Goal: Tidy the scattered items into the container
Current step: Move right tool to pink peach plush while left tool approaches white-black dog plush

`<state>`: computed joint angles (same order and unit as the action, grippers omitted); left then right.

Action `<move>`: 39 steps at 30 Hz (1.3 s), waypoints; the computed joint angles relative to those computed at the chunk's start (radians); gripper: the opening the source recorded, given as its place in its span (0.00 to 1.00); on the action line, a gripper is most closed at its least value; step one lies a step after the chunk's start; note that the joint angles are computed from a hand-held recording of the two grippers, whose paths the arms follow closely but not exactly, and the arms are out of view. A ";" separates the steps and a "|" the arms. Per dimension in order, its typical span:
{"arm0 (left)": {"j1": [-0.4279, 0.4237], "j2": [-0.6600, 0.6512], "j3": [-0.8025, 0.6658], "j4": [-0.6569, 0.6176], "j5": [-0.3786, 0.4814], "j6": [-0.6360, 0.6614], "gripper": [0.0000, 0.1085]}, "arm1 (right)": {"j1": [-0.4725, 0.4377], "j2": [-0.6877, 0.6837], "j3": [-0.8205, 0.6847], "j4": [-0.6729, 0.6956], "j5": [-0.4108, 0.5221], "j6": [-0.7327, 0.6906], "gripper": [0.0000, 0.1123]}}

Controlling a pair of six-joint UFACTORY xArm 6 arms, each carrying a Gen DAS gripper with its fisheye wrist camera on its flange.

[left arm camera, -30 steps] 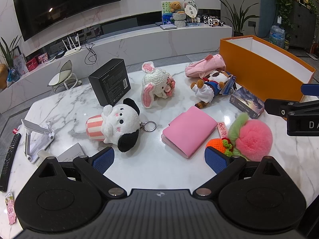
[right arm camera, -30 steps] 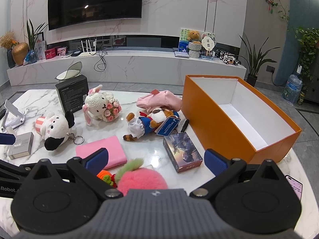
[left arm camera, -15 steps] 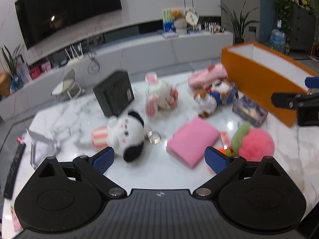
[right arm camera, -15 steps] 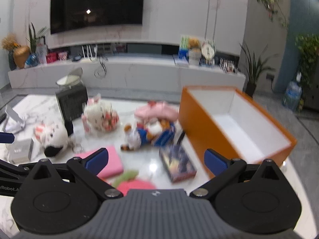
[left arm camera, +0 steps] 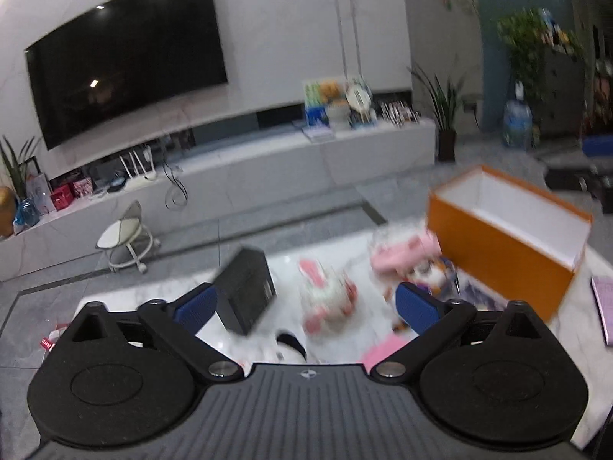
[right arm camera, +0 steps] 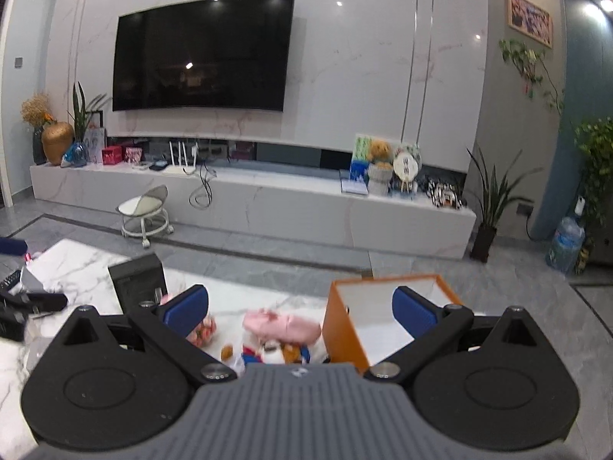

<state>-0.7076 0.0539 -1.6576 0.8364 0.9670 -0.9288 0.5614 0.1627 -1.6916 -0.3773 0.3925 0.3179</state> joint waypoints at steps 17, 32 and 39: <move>0.168 -0.019 0.248 -0.189 -0.267 0.201 0.95 | 0.032 0.139 -0.037 0.582 0.123 -0.686 0.91; 0.235 0.079 0.297 -0.334 -0.351 0.441 0.95 | 0.009 0.266 -0.129 0.667 0.459 -0.813 0.89; 0.262 0.096 0.310 -0.310 -0.371 0.404 0.95 | 0.023 0.308 -0.172 0.560 0.532 -0.758 0.68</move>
